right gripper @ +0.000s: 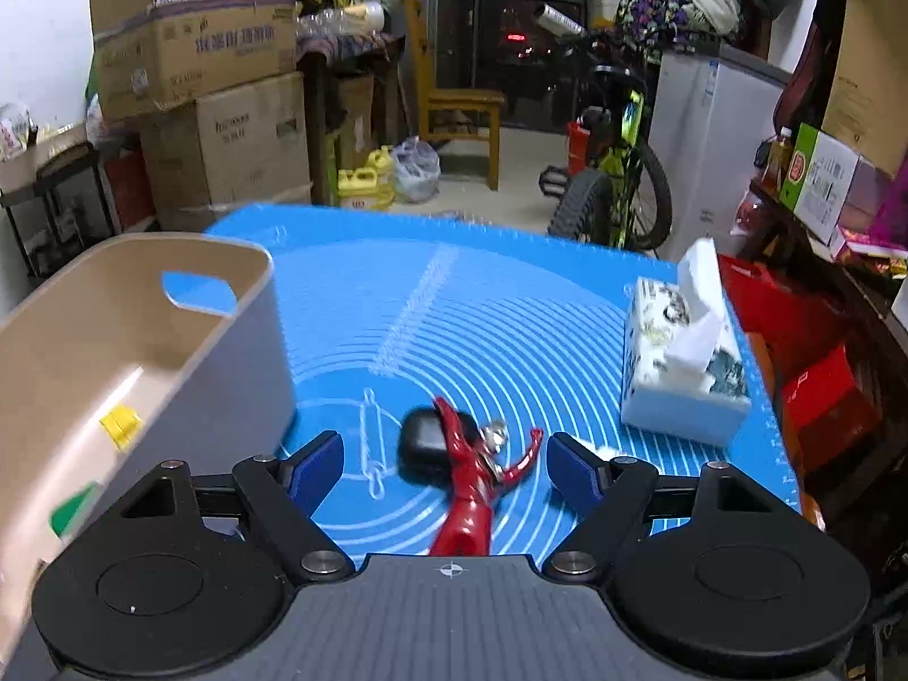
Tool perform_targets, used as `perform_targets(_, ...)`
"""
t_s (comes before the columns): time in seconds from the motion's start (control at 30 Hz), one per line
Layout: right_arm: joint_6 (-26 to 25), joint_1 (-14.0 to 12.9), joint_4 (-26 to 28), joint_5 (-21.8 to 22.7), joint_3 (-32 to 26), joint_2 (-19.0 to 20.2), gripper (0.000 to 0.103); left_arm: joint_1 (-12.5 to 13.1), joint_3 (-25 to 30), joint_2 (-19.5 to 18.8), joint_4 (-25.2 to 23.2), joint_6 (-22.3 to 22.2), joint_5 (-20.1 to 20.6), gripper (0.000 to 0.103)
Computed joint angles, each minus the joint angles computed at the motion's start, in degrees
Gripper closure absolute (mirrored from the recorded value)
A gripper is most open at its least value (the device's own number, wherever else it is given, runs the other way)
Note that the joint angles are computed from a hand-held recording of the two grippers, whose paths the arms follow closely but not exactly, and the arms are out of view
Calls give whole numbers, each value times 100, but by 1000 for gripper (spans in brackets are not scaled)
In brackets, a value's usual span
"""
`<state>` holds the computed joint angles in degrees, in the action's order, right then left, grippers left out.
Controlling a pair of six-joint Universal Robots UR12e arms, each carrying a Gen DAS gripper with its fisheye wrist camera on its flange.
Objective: Organize rigid objects
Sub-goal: 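Move the right tool to the red figure and grasp it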
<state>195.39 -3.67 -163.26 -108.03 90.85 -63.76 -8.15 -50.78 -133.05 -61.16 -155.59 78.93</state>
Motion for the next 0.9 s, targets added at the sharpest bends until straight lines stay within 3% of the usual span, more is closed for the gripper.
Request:
perform_targets(0.17,154,-82,150,146,-61,114,24,0,-4,1,4,-5,-1,96)
perform_targets(0.47,300,-132,635,154,-196,288,41,-2,-9,4,8,-4,3,96)
perform_targets(0.6,427,-142,767,169,-249,344,54,-3,-12,5,12,-2,5,96)
perform_targets(0.73,568,-139,713,144,-237,373,54,-4,-15,7,14,-2,5,96)
perform_targets(0.8,567,-136,718,160,-252,377,62,-4,-15,6,16,-1,6,96)
perform_targets(0.9,597,-139,699,189,-244,377,62,-3,-15,7,15,3,6,96)
